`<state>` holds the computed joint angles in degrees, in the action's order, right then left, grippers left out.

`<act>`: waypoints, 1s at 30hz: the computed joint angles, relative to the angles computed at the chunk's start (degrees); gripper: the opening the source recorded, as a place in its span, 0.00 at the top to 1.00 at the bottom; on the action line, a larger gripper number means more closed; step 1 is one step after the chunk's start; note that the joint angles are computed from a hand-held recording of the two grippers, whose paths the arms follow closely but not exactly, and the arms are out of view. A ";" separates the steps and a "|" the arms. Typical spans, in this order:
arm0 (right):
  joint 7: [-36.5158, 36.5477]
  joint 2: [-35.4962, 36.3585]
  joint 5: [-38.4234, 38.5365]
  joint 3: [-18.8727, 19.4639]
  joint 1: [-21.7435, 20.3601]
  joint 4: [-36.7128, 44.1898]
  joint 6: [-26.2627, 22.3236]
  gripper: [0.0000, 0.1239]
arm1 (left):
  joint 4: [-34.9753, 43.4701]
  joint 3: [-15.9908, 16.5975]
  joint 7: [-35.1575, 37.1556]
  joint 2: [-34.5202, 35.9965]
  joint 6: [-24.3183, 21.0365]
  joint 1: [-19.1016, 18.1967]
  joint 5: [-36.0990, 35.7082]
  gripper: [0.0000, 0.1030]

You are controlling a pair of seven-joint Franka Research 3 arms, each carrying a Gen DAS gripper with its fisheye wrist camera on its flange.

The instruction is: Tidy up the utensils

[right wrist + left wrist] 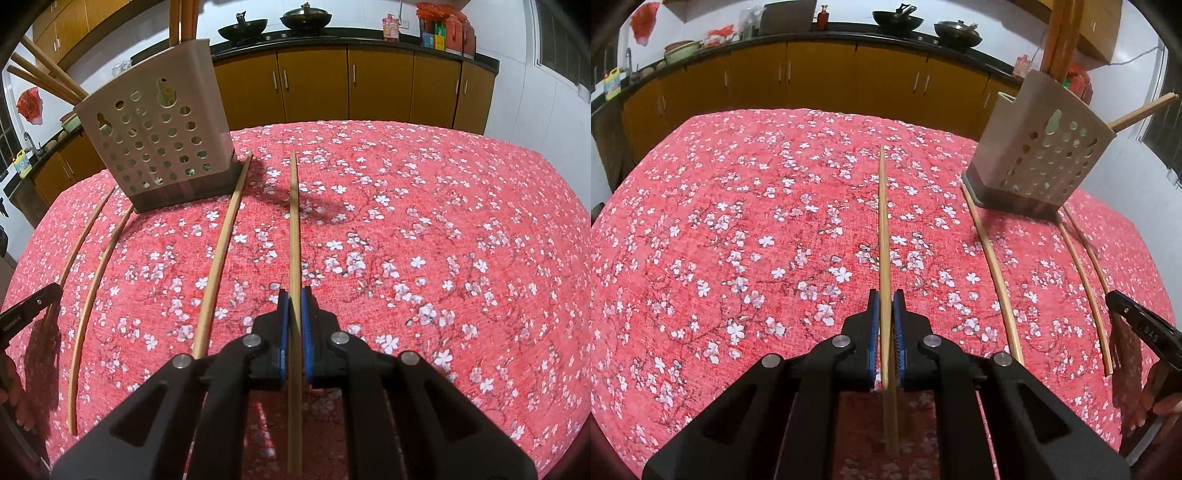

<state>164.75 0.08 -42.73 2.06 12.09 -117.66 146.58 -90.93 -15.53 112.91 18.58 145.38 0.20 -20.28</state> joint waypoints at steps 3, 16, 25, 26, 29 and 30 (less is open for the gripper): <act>0.15 0.01 -0.02 -0.01 0.03 0.00 0.07 0.93 | 0.09 -0.02 0.06 0.04 -0.10 0.07 -0.06 0.91; 0.48 -0.02 -0.16 -0.02 0.00 -0.17 0.35 0.93 | 0.55 -0.15 -0.17 0.25 -0.62 0.21 -0.66 0.91; 0.43 -0.14 -0.18 -0.05 -0.12 -0.38 0.56 0.93 | 0.57 -0.06 -0.42 0.21 -0.70 0.10 -0.59 0.91; 0.44 -0.16 -0.20 -0.04 -0.14 -0.43 0.58 0.93 | 0.56 -0.07 -0.45 0.19 -0.70 0.09 -0.58 0.91; 0.61 -0.09 -0.17 0.05 -0.07 -0.25 0.40 0.93 | 0.58 -0.07 -0.44 0.19 -0.74 0.10 -0.61 0.91; 0.63 -0.09 -0.17 0.05 -0.05 -0.24 0.40 0.93 | 0.58 -0.07 -0.46 0.19 -0.74 0.09 -0.61 0.91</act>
